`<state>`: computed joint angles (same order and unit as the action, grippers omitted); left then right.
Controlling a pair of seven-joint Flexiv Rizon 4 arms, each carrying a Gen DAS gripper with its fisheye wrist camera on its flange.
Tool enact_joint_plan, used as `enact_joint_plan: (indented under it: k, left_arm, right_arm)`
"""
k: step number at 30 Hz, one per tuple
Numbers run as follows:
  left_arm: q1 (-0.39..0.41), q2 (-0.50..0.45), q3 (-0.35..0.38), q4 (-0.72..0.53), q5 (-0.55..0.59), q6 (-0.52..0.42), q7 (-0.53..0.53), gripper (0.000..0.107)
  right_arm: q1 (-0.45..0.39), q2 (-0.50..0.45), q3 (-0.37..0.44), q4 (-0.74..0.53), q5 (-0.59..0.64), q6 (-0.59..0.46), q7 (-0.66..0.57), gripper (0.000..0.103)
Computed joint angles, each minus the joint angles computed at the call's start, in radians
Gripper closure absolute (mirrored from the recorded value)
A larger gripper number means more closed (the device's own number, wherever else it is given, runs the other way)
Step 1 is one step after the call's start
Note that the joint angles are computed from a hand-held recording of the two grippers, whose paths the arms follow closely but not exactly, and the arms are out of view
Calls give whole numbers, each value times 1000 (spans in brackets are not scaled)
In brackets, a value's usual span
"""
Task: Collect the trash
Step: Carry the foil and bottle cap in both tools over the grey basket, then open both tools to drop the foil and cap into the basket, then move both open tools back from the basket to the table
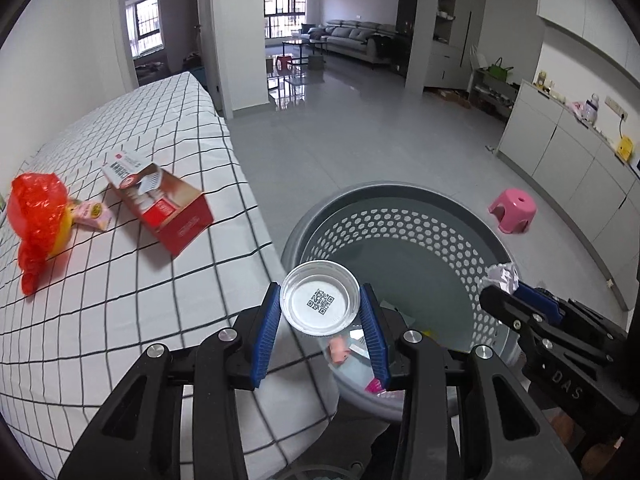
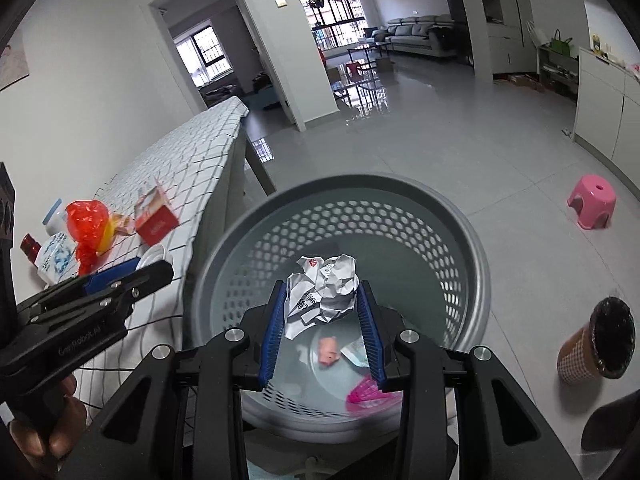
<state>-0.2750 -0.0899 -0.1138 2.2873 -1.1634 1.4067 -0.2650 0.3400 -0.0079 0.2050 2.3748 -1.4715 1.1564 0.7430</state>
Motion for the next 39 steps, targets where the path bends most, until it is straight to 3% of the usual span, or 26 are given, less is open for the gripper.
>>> enact_joint_plan:
  k: [9,21,24,26,32,39]
  left_arm:
    - [24,-46,-11,-18,104,-11,-84,68]
    - [25,-48,-40,-20,91,6,-76,67]
    - [28,-46,-32,-20,118,-12,-95,67]
    - [29,-44,-31,-19,125,-15,-100,61]
    - [19,-36,-38,-14,81,5,-62,48]
    - [20,-41,-28,-17,92,-4,-73,47]
  right_arm:
    - [-16,-50,-22,-16,-29,46,8,68]
    - [-24,-61,-30,-16,-5,57,-20,67]
    - [-28,-57,-31,-10,-19,64,-5,60]
    - [-29,-52,-31,-7,-38,59,14,51]
    - [-35,-41,-28,0,-42,53,22,51]
    - [-34,-35,-24,3,-38,48,26,51]
